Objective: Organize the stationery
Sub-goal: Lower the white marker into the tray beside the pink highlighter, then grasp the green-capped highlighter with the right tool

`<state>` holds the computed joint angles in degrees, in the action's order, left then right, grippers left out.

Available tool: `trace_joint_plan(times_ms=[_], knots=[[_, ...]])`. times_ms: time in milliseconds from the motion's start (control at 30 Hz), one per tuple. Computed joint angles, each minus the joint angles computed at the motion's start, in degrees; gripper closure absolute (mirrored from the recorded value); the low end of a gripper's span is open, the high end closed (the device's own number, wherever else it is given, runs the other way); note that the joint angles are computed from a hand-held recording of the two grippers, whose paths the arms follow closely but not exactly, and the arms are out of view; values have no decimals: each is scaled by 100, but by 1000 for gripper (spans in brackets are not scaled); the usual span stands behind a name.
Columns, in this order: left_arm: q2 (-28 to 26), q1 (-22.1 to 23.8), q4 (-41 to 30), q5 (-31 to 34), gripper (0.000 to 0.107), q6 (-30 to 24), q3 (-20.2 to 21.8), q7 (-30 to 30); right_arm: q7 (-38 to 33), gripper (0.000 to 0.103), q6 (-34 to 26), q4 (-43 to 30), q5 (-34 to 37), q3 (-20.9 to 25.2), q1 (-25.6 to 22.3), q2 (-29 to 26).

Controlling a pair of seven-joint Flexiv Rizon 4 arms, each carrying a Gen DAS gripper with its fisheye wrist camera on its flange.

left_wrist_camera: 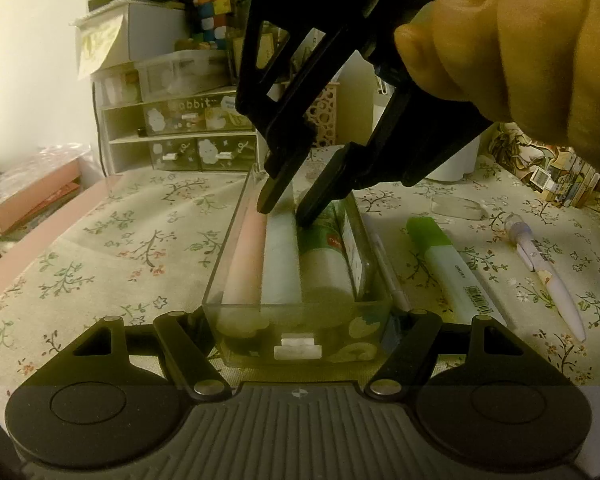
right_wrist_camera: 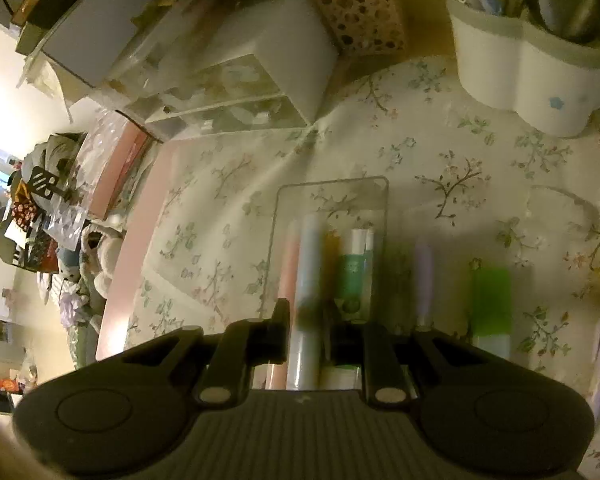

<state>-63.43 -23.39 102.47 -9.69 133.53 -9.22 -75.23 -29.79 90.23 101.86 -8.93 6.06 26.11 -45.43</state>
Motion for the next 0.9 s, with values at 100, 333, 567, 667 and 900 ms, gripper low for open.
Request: trace_joint_plan(times_ms=[100,333,567,667,900], knots=[[1,-2,-1,2,34,-1,4,-4,-40,95,71,25,30,96,-66,0],[2,-4,-1,4,34,-5,7,-9,47,95,232,98,-3,-144,112,32],[-1,-8,-1,2,34,1,9,-10,-64,95,1142,637,256,-740,571,233],[0,-10,0,-1,34,1,9,-11,-124,94,1654,1097,790,-1554,1288,414],[1,-4,1,10,34,-1,9,-11,-381,93,1498,1730,1794,-2865,2536,503]])
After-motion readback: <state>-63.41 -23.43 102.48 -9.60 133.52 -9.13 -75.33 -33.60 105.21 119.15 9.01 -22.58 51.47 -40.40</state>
